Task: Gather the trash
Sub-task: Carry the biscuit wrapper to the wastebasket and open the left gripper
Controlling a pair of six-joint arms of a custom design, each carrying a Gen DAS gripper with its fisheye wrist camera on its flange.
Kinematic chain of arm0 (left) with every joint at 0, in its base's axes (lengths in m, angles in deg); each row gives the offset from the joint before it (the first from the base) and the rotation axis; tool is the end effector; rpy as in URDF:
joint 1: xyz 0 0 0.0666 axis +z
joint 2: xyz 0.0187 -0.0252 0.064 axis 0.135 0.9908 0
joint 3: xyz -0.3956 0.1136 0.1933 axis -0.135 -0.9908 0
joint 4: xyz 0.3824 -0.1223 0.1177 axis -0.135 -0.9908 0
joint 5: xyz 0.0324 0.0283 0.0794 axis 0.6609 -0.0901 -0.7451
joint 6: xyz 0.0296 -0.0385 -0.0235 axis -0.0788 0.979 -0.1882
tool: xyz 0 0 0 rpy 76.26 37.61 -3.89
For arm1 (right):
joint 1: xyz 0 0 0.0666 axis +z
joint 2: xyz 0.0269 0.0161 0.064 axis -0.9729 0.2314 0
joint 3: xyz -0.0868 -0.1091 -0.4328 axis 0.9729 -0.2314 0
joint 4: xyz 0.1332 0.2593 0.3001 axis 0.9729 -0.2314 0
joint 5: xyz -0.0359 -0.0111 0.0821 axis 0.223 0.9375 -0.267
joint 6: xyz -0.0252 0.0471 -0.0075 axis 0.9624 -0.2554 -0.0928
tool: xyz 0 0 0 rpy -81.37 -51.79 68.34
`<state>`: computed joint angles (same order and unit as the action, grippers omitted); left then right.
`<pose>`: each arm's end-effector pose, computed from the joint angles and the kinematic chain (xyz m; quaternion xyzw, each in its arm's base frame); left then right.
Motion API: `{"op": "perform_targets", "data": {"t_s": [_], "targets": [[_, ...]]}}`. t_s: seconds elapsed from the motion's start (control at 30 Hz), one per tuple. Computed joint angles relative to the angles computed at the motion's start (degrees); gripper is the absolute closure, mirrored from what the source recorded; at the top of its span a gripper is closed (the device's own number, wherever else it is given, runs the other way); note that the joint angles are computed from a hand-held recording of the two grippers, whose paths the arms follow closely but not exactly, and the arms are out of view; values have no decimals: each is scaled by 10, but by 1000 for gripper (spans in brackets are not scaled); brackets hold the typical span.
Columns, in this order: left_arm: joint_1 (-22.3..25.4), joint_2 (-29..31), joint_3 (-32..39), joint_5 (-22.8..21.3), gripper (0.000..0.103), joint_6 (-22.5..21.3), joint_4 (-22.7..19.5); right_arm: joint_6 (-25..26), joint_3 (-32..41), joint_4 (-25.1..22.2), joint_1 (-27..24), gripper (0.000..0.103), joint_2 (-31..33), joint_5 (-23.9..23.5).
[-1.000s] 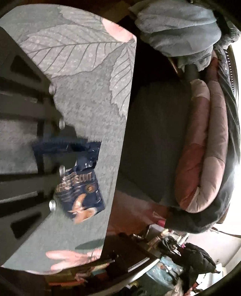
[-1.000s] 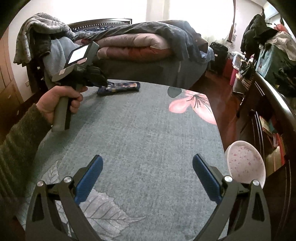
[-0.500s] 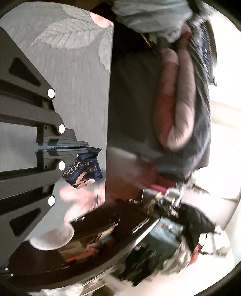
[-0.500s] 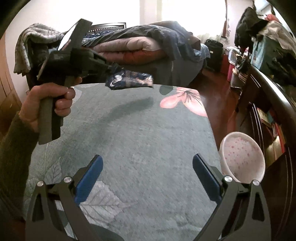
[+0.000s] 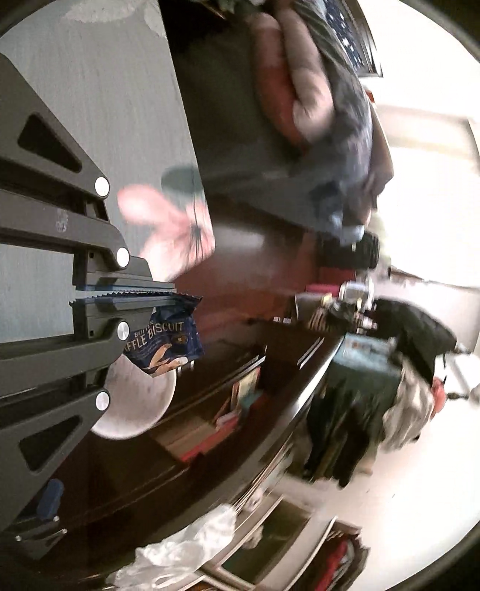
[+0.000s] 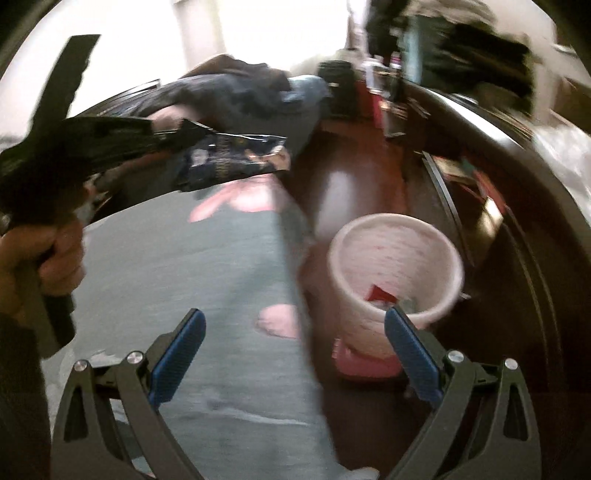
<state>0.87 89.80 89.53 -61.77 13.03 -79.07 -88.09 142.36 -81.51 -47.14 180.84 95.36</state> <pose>0.6900 -0.0912 0.5879 0.0828 0.8894 -0.1268 0.4313 0.5598 0.3082 0.5425 -0.0369 0.9213 0.0795 0.3790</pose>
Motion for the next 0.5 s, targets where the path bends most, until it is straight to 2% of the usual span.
{"op": "perform_targets", "data": {"t_s": [0.2, 0.5], "targets": [[-43, 20, 26, 4, 101, -13, -16, -31, -50, 6, -36, 5, -30, 7], [-98, 60, 72, -17, 101, -40, -36, -49, -103, 9, -67, 5, -64, 20]]}}
